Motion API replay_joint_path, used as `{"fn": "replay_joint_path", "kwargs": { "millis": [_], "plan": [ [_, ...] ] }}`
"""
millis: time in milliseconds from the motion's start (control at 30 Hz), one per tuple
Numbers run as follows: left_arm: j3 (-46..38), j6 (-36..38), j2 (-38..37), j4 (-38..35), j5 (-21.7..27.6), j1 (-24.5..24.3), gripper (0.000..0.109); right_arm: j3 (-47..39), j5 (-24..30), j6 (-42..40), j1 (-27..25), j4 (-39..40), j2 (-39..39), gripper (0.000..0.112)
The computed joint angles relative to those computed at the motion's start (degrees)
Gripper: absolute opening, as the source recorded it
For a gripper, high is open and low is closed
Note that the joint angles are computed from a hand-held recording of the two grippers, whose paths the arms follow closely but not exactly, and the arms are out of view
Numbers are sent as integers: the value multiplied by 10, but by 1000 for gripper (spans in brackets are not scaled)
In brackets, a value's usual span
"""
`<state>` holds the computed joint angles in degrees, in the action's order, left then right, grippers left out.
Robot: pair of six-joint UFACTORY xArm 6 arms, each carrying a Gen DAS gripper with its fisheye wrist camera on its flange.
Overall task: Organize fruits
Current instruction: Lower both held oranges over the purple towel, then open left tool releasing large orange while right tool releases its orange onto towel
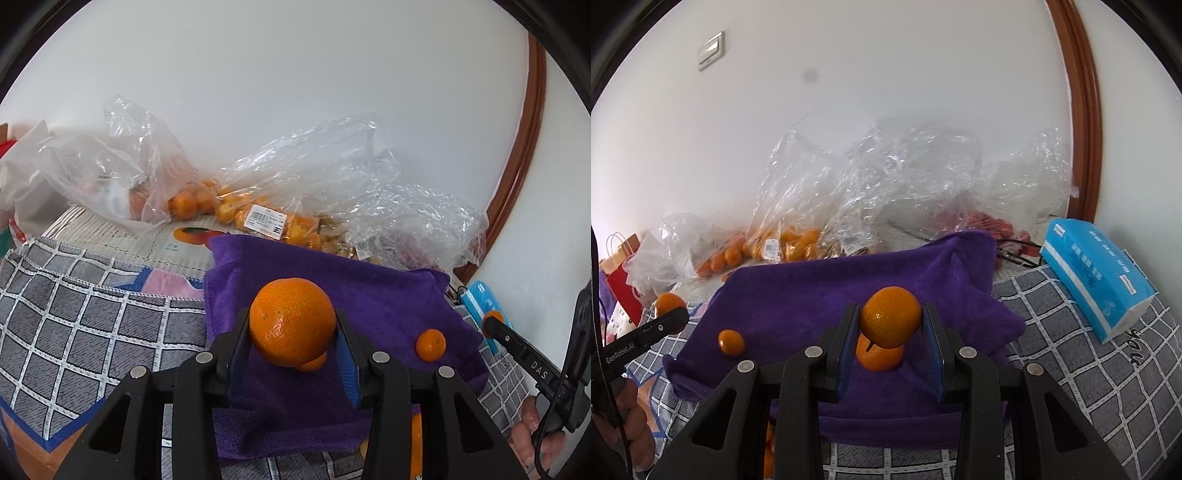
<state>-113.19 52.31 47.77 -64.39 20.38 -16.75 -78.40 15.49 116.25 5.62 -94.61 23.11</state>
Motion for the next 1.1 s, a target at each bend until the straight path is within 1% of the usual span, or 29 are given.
{"fn": "replay_joint_path", "kwargs": {
  "millis": [133, 200, 300, 367, 433, 500, 633, 700, 933, 1033, 1100],
  "plan": [
    [-16, -27, 10, -1, 4, 9, 40, 9, 5, 23, -5, -10, -7, 34],
    [-28, -51, 18, 9, 20, 15, 40, 12, 3, 37, -8, -16, -7, 34],
    [-41, -67, 27, 12, 43, 20, 40, 5, -8, 26, -11, -3, 2, 34],
    [-48, -76, 31, 15, 66, 23, 40, -6, -21, -6, -13, 28, 17, 34],
    [-50, -80, 34, 14, 90, 25, 40, -17, -36, -70, -14, 89, 36, 34],
    [-44, -78, 31, 18, 98, 22, 40, -24, -32, -143, -9, 154, 50, 34],
    [-21, -57, 19, 26, 85, 8, 40, -31, -36, -211, -2, 212, 65, 34],
    [-17, -55, 19, 37, 82, 5, 40, -31, -29, -241, 0, 240, 67, 34],
    [-22, -80, 26, 86, 75, 0, 40, -25, -28, -250, -4, 267, 66, 34],
    [-26, -98, 31, 110, 61, -2, 40, -26, -25, -262, -4, 286, 70, 34],
    [-35, -116, 37, 129, 71, -1, 40, -29, -21, -278, -3, 300, 74, 34]
  ]
}}
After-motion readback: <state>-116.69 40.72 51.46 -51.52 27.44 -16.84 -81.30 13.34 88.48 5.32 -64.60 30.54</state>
